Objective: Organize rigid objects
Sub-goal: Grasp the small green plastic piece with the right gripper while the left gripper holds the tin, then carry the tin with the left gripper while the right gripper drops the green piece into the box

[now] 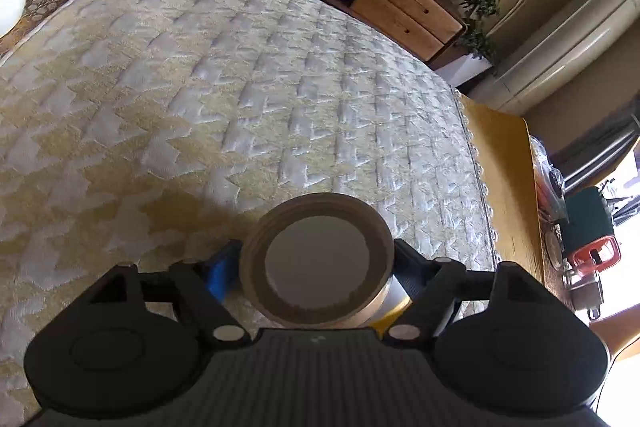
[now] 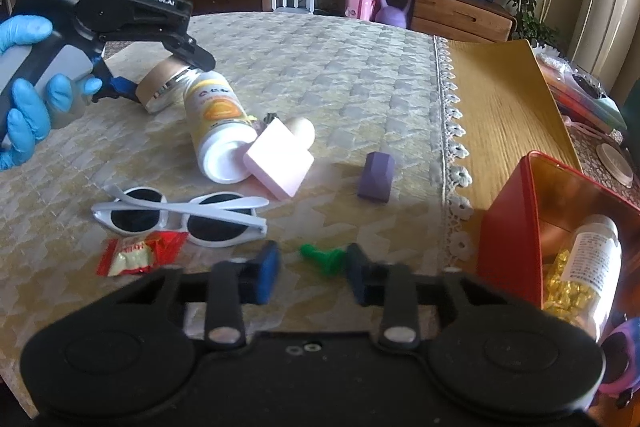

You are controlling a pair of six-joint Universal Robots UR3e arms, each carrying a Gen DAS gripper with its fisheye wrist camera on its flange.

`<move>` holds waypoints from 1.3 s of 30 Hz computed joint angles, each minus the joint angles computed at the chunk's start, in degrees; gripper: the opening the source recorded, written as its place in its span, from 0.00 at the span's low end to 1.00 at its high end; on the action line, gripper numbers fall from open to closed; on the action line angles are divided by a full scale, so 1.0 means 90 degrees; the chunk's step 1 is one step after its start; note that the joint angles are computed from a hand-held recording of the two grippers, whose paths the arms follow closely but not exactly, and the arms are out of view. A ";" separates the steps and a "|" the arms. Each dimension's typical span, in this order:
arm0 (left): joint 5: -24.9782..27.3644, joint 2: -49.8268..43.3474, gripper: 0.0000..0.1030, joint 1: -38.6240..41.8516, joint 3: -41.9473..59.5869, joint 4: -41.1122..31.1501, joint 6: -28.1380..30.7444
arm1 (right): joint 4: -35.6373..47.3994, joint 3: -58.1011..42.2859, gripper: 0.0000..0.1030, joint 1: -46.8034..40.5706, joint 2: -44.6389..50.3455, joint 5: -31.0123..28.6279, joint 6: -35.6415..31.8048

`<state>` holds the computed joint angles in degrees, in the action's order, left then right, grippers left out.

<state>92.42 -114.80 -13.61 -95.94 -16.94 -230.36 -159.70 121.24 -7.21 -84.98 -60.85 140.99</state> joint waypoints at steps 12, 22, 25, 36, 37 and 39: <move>0.0863 0.0395 0.77 -0.0482 0.0118 -0.0549 0.0199 | 0.0094 0.0361 0.22 -0.0305 -0.0597 0.0139 -0.0019; 0.1512 0.0822 0.77 -0.1246 0.0869 -0.1953 0.0311 | 0.1659 0.0625 0.22 -0.1360 -0.2227 0.0908 -0.0537; 0.1784 0.0622 0.77 -0.1626 0.1589 -0.2637 0.0261 | 0.2359 0.0641 0.22 -0.1828 -0.2774 0.1195 -0.0829; 0.2320 -0.0768 0.77 -0.2942 0.4580 -0.4019 0.0571 | 0.4842 0.0468 0.22 -0.3502 -0.4230 0.1909 -0.2256; 0.2404 -0.0970 0.77 -0.3058 0.4962 -0.4175 0.0602 | 0.5047 0.0439 0.22 -0.3661 -0.4319 0.1979 -0.2404; 0.2497 -0.1399 0.77 -0.3250 0.5782 -0.4513 0.0702 | 0.5386 0.0395 0.22 -0.3927 -0.4453 0.2098 -0.2654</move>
